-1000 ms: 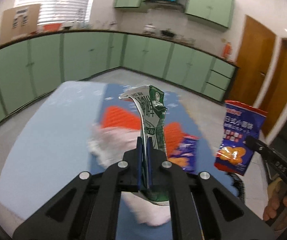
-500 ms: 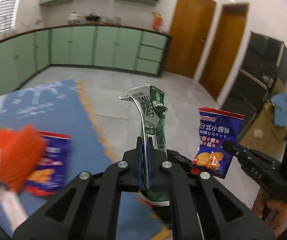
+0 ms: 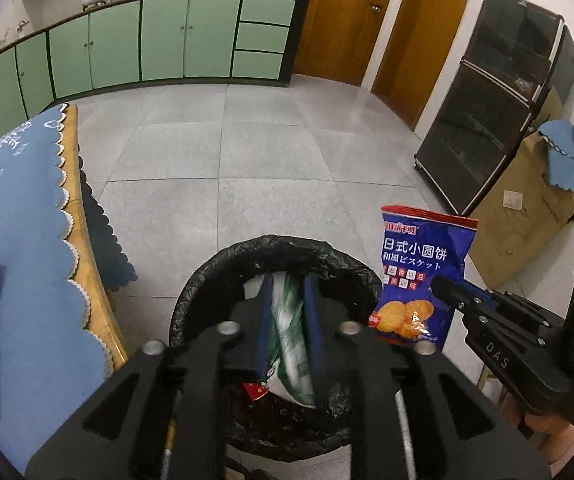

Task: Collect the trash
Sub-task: 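Carry carton and snack bag over the black bin and open both grippers, then grasp the white tissue with the left gripper while the right grasps an orange foam net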

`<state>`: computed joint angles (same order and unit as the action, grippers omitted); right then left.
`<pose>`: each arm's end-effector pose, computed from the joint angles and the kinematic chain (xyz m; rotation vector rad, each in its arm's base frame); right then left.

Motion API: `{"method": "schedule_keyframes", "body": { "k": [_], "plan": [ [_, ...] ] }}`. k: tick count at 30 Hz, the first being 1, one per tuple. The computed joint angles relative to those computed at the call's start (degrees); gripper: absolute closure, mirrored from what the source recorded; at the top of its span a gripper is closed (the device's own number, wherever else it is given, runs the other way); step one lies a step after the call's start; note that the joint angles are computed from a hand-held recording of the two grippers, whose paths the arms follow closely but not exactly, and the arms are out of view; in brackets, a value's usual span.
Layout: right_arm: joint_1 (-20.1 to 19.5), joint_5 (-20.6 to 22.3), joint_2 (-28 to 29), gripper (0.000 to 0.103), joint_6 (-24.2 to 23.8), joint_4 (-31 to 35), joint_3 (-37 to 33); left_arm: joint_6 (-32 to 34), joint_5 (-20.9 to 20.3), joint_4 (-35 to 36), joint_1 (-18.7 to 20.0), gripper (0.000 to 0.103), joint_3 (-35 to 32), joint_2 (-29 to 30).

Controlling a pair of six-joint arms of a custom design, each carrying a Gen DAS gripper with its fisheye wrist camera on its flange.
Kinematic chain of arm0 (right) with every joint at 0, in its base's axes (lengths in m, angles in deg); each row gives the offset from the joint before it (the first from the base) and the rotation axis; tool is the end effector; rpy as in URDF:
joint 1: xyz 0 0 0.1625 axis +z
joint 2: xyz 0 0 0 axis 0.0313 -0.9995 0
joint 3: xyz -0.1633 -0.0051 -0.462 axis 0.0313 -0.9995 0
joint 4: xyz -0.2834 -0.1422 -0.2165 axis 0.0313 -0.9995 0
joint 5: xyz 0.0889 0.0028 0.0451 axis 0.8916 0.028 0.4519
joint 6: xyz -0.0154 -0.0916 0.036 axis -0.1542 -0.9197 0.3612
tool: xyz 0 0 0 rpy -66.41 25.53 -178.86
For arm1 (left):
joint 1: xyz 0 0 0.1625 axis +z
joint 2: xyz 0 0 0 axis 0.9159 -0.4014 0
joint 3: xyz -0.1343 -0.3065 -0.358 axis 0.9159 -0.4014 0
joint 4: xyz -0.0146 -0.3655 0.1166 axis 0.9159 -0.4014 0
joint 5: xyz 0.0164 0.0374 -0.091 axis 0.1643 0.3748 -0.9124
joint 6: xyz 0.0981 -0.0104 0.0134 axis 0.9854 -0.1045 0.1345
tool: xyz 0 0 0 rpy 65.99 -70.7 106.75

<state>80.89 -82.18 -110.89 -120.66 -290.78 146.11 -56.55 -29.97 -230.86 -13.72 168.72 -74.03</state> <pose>0.0257 -0.6297 0.1488 0.3728 -2.4232 0.9257 -0.2341 -0.6333 0.0042 0.4763 2.4670 -0.8053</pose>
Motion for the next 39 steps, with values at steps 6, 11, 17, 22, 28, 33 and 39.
{"method": "schedule_keyframes", "body": {
  "k": [6,11,17,22,28,33,39],
  "plan": [
    [0.44,0.85,-0.57,0.071,0.32,-1.01,-0.06,0.04,1.35,-2.44,-1.00,0.076,1.34,-1.03],
    [2.34,2.67,-2.20,0.056,0.01,-2.94,1.70,0.59,4.09,-6.90,-2.73,0.070,4.89,-3.50],
    [5.87,6.31,-3.13,0.043,-1.95,-5.21,3.10,-1.58,11.52,-12.22,-5.40,0.065,11.80,-8.31],
    [8.97,8.83,-2.30,0.038,-2.74,-5.14,3.36,-6.09,21.55,-14.38,-7.64,0.057,19.15,-12.20],
    [11.76,10.83,0.49,0.038,-3.17,-3.33,3.03,-22.73,30.88,-4.87,-8.60,0.054,28.24,-18.86],
    [14.09,12.08,3.30,0.038,-3.41,-0.98,2.09,-39.04,36.23,11.11,-7.81,0.051,32.64,-26.47],
    [16.88,12.65,6.58,0.038,-4.47,1.04,-0.19,-39.95,35.67,11.74,-4.08,0.047,34.45,-29.97]
  ]
}}
